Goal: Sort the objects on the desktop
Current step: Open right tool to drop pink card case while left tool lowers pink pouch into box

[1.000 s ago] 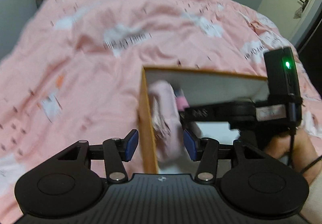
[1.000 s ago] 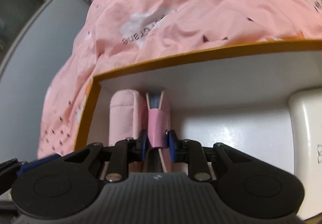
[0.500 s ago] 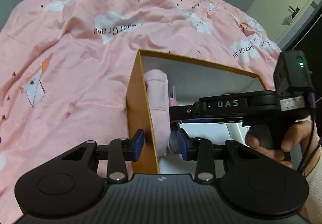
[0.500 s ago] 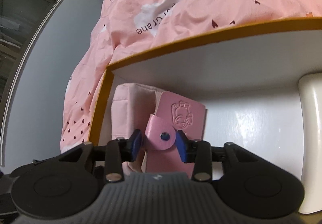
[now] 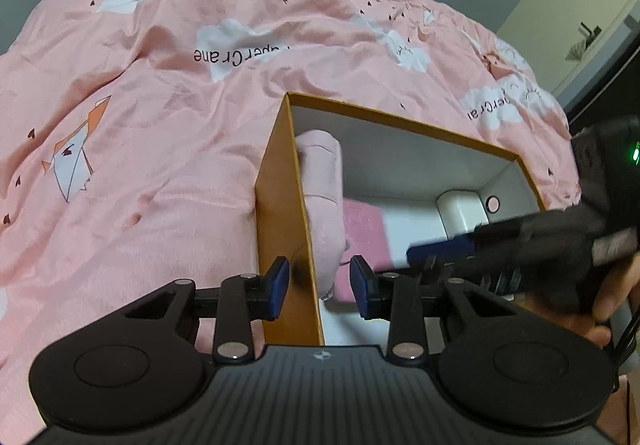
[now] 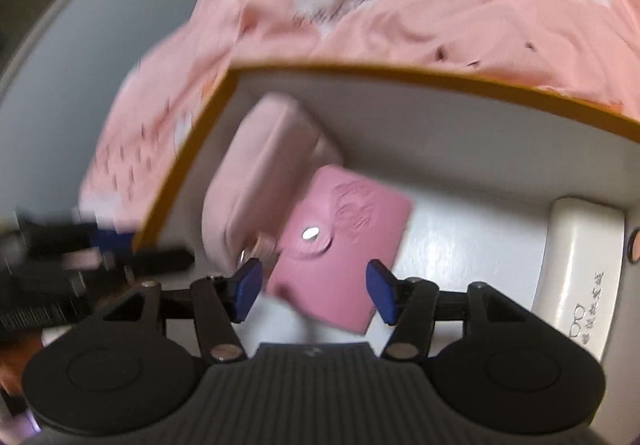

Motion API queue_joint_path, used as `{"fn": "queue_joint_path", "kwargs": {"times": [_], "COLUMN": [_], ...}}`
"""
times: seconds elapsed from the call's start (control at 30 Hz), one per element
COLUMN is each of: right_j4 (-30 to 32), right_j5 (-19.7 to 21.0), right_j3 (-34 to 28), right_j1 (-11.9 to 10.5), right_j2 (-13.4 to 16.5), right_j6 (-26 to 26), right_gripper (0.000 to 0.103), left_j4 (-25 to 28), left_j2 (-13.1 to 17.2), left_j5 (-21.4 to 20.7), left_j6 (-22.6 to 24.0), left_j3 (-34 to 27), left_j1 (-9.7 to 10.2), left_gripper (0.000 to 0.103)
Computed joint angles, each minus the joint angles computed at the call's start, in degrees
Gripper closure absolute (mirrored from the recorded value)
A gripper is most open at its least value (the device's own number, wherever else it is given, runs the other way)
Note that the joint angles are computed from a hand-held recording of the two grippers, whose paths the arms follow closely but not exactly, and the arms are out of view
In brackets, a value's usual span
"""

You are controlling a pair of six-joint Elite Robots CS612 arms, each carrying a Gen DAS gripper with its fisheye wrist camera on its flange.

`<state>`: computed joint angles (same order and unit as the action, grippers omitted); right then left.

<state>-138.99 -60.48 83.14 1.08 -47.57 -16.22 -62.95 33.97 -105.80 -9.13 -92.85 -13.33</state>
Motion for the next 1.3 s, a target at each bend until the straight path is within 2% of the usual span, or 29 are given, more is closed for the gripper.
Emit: {"fn": "queue_joint_path", "kwargs": {"times": [0.07,0.17,0.23,0.33,0.4,0.47,0.53,0.57,0.63,0.7,0.77,0.93,1.13,1.23,1.3], "right_j4": [1.50,0.30,1.79,3.18,1.04,-0.19,-0.27,-1.32,-2.00,-2.07,-1.56,-1.56,1.12,2.53,2.79], "right_j5": [-3.27,-12.48,-16.76,-19.83,-22.50,-23.41,-21.95,-21.66,-20.97,-16.76,-12.88,-8.55,-1.55,0.20,0.26], "right_j3": [-0.43,-1.17,-2.52,-3.86,-3.81,-3.72,-3.78,-3.46,-3.14,-2.52,-2.14,-1.30,-1.83,-1.78,-1.63], "right_j1": [1.05,3.44,4.75,6.21,7.20,7.56,7.19,7.00,6.53,5.41,4.31,2.89,0.73,0.00,-0.27], "right_j2": [-0.01,0.47,1.19,2.01,2.38,2.64,2.72,2.71,2.60,2.19,1.92,1.59,2.12,2.02,1.89], "right_j6": [-2.26,-3.35,-3.88,-5.87,-8.68,-10.32,-11.50,-12.93,-14.18,-14.46,-13.54,-14.23,-12.32,-12.75,-13.16], "right_gripper": [0.035,0.031,0.031,0.027,0.027,0.024,0.025,0.029,0.033,0.046,0.053,0.056,0.056,0.055,0.055], "left_j4": [-0.27,-0.43,-0.46,-0.55,-2.43,-4.00,-4.69,-4.54,-3.48,-4.12,-4.59,-3.31,1.07,1.89,2.34], "left_j2": [0.01,-0.09,-0.20,-0.52,-0.37,-0.67,-1.04,-1.24,-1.43,-0.82,-0.50,-1.86,-3.29,-3.29,-3.51], "left_j5": [-0.62,-1.16,-1.52,-0.83,2.53,4.79,3.58,3.44,5.72,9.84,11.06,7.99,11.51,14.57,14.78], "left_j6": [-0.52,-0.70,-1.27,-1.35,-1.25,1.18,3.56,4.70,7.41,10.66,13.57,18.40,23.03,22.47,22.95], "left_j3": [-0.03,0.11,0.40,0.96,0.45,0.15,0.28,0.38,0.34,-0.43,-0.75,1.66,6.30,7.41,8.24], "left_j1": [0.13,0.33,0.43,0.30,-0.26,-0.75,-0.72,-0.78,-1.46,-2.69,-3.45,-3.98,-5.75,-6.44,-6.57], "left_gripper": [0.065,0.065,0.065,0.065,0.065,0.068,0.068,0.068,0.068,0.068,0.068,0.068,0.067,0.067,0.067]}}
